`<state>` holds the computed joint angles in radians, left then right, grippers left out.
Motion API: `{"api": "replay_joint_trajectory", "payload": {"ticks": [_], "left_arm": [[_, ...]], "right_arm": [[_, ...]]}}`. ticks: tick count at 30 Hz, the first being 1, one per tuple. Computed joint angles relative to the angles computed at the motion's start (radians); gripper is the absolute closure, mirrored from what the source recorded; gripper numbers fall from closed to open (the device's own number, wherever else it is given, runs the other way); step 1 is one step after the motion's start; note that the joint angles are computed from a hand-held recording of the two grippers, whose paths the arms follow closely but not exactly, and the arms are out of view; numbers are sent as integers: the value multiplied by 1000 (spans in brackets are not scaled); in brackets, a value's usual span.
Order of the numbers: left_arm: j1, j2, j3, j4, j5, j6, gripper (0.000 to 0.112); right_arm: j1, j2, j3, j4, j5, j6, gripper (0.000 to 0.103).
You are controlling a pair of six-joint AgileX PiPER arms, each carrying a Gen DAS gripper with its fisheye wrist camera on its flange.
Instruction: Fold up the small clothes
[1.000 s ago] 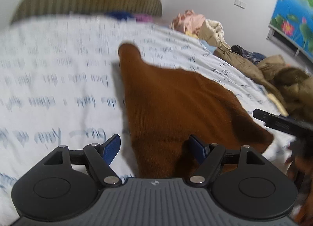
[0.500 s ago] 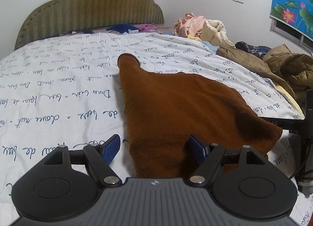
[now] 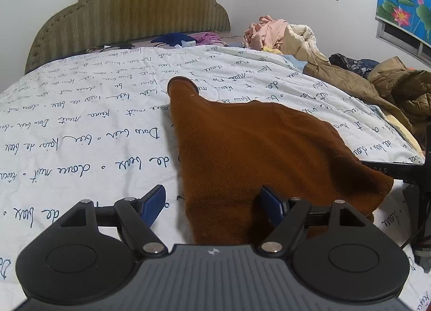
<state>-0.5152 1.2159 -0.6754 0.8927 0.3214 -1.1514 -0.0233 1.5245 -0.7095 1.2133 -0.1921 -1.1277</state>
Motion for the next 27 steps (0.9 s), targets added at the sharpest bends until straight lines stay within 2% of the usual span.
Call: {"api": "replay_joint_trajectory", "payload": {"ticks": [8, 10, 14, 19, 27], "left_arm": [[-33, -36, 7, 58, 40, -60, 35], [-31, -33, 7, 58, 35, -61, 35], [-7, -29, 0, -29, 1, 23, 35], [-14, -37, 14, -2, -4, -2, 35], [-35, -76, 30, 20, 49, -23, 35]], "right_arm": [[-1, -1, 0, 0, 3, 0, 0], [-3, -1, -1, -2, 5, 1, 0], [-2, -1, 0, -3, 4, 2, 0], [-3, -1, -1, -4, 5, 2, 0], [-4, -1, 0, -6, 6, 3, 0]]}}
